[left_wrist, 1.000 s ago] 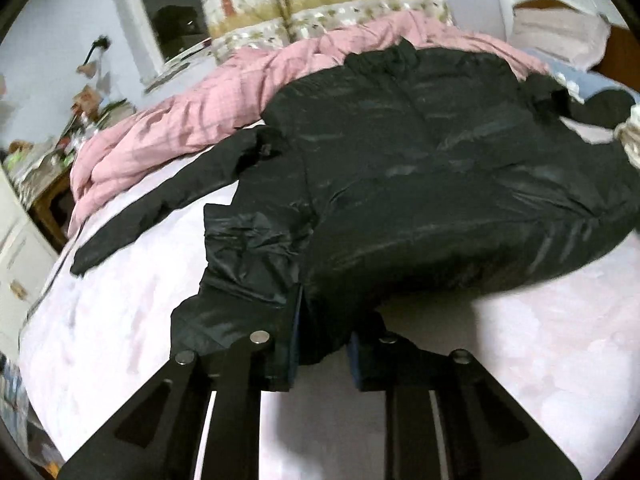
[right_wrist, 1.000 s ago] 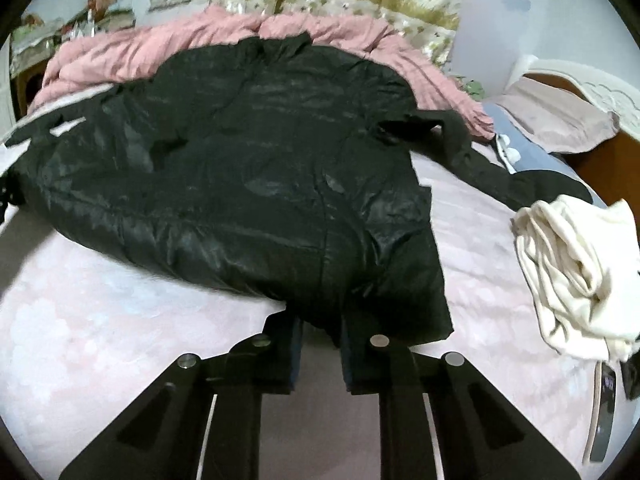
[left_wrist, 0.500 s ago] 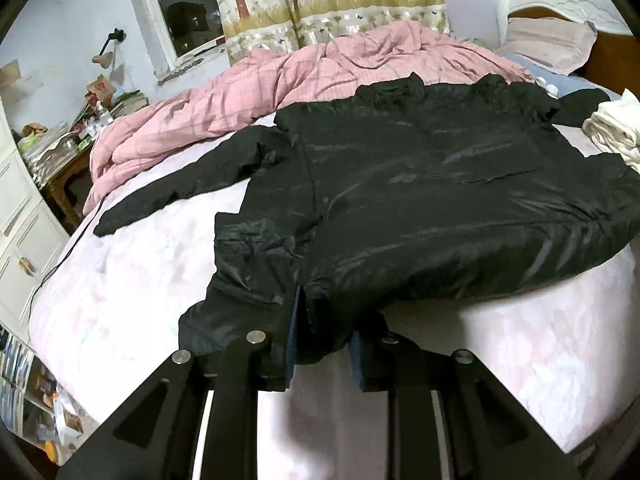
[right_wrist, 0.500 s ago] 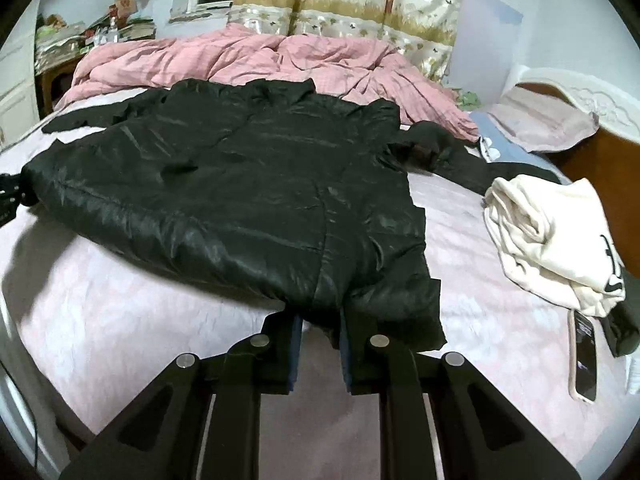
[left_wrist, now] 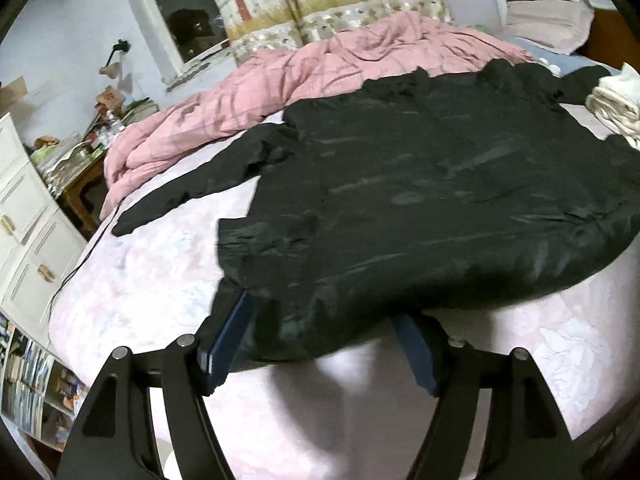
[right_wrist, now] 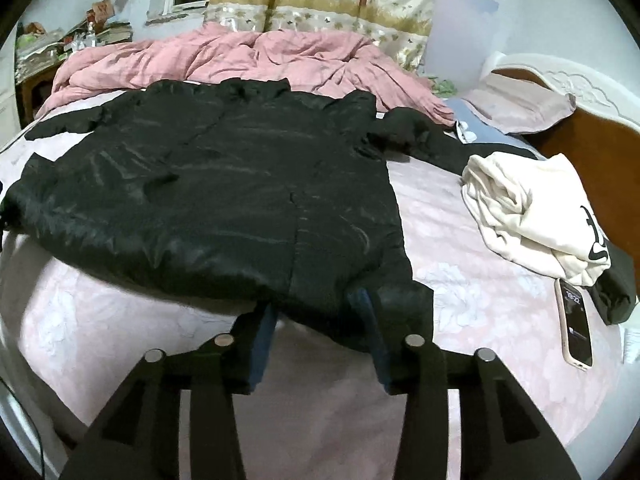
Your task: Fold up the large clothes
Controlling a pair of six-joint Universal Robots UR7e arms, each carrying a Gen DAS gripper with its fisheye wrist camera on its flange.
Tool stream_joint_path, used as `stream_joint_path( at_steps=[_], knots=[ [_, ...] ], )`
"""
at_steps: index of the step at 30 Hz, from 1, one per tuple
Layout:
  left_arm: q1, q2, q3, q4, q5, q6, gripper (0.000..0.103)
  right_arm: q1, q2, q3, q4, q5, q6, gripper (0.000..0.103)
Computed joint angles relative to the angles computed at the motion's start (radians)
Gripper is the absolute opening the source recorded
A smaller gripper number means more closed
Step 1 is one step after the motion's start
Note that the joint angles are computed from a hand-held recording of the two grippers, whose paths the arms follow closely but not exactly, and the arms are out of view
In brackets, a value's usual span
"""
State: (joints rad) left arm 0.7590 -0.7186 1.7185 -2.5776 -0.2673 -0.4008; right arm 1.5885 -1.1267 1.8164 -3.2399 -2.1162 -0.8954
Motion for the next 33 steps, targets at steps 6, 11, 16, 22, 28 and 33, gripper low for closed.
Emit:
stream_joint_path(
  at_steps=[6,11,16,22,28,33],
  knots=[
    [-0.023,0.089,-0.012,-0.259,-0.014,0.290,0.078,0.008,0.012,0.087,-0.156,0.084,-0.219,0.064],
    [-0.030,0.150,-0.047,-0.367,-0.055,0.428,0.078,0.029,0.047,0.118,-0.169,0.101,-0.293,0.064],
    [-0.019,0.164,-0.064,-0.373,-0.079,0.437,0.075,0.030,0.073,0.103,-0.147,0.081,-0.241,0.018],
    [-0.018,0.107,-0.036,-0.304,-0.112,0.344,0.013,0.010,-0.011,0.097,-0.010,0.174,-0.105,0.006],
    [-0.035,0.032,-0.057,-0.087,-0.110,0.148,0.035,0.059,-0.017,0.029,0.069,0.125,-0.110,0.006],
    [-0.006,0.100,-0.200,-0.212,-0.063,0.367,0.048,0.091,0.086,-0.142,0.059,0.116,-0.125,0.006]
  ],
)
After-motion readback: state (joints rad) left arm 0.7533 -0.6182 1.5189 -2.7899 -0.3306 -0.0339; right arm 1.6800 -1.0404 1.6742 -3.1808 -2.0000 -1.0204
